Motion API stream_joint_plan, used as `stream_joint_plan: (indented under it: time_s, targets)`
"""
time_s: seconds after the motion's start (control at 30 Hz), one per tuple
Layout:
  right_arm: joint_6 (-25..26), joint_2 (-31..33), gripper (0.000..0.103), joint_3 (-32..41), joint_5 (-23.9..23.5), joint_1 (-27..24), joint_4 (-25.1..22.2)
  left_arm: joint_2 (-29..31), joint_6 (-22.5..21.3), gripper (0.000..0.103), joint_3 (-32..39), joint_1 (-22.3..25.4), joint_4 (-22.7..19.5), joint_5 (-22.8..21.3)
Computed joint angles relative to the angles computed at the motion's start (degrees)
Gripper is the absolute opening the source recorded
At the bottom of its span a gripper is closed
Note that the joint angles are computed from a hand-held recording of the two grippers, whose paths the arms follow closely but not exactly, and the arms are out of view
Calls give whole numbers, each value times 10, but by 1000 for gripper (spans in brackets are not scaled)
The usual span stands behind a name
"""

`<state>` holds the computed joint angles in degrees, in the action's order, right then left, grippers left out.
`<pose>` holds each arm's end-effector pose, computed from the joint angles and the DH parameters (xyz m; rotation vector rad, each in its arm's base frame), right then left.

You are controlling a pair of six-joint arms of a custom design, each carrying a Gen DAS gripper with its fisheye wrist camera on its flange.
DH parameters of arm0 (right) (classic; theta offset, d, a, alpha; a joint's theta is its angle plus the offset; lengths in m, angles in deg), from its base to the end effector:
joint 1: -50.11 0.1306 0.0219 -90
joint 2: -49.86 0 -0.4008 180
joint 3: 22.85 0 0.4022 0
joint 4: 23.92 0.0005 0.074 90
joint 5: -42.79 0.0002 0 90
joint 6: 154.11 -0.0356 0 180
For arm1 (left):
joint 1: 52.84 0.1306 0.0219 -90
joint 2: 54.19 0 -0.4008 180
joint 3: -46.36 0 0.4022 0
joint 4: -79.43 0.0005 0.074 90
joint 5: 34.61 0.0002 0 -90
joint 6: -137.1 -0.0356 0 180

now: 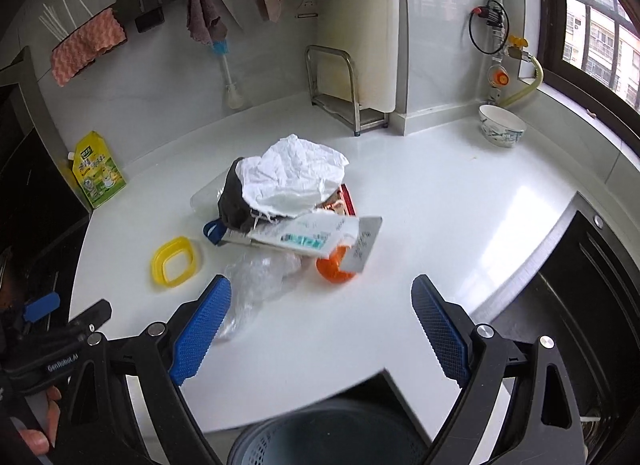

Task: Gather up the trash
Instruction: 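Move the right tool to the white tissue while the left tool approaches the yellow lid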

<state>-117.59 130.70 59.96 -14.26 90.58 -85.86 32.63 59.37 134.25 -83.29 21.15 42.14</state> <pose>0.3262 0.2522 0.4501 0.4566 2.3399 -0.0135 0.4008 -0.2268 0.4468 0.3141 2.5096 0.0025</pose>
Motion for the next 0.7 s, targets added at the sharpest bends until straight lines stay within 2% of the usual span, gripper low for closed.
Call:
stream_joint_plan:
  time_s: [0.17, 0.43, 0.7]
  targets:
    - [68, 44, 87, 22, -15, -56, 58, 59, 13, 97, 26, 12, 11, 14]
    - [126, 106, 87, 56, -54, -113, 110, 109, 14, 97, 50, 16, 32, 26]
    - [136, 156, 87, 82, -81, -142, 90, 133, 13, 97, 62, 24, 38, 40]
